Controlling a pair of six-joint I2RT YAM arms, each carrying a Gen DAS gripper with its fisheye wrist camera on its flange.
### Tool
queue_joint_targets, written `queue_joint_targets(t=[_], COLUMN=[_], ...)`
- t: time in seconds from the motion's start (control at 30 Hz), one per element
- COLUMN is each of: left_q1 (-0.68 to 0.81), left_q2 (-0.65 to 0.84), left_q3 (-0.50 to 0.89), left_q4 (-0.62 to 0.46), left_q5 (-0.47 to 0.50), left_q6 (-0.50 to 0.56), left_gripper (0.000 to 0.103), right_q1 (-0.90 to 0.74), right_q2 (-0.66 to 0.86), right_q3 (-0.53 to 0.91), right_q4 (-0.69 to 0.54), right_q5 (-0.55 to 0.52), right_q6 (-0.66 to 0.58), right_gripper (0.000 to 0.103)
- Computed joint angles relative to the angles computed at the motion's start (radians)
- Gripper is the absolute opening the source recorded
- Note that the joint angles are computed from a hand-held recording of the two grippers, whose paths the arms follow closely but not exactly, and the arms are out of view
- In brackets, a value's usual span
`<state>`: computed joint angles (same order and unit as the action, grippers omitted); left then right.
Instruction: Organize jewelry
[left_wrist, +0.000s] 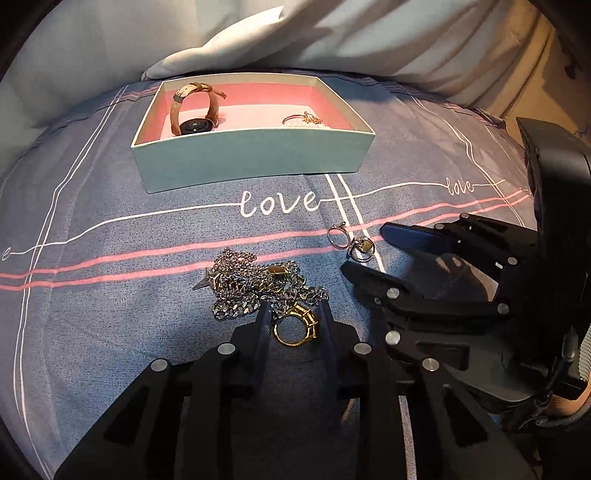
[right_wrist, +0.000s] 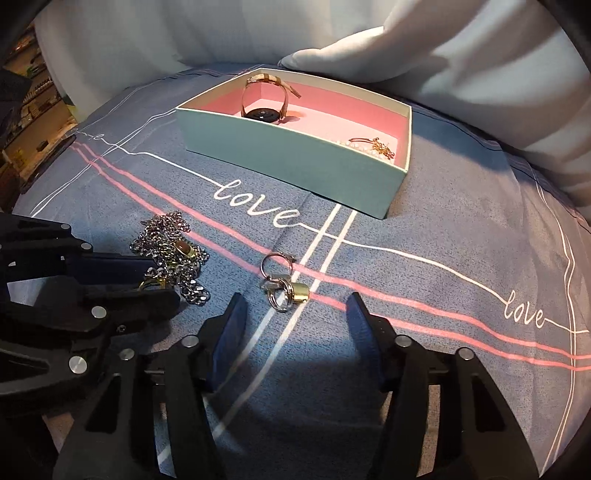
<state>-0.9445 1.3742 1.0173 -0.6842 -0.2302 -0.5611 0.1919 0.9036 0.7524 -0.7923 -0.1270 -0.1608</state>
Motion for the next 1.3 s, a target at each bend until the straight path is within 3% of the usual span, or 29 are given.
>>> queue_joint_targets(t=[0.03, 0.13, 0.7, 1.3], left_q1=[0.002, 0.006, 0.026, 0.028], left_q2=[-0.011, -0.056, -0.102, -0.176], left_q3=[-0.002, -0.008, 0.037, 0.127], left_q4=[0.001, -0.005, -0.036, -0.061], left_q5=[0.000, 0.002, -0.027, -0.103], left_q6=[0.000, -0.003, -0.014, 0.040], left_gripper=[0.025, 0.025, 0.025, 0.020], right_q1=[0.012, 0.033, -0.094, -0.100], right_q2=[0.003, -0.031, -0.098, -0.139], right_q3=[0.007, 0.011, 0.096, 0.131], right_q4=[-0.004, -0.011, -0.071, -0.088], right_q5=[0.007, 0.031, -0.114, -0.128], right_q6=[0.013, 0.029, 0.034, 0.036], right_gripper=[0.010, 0.006, 0.005, 0.005])
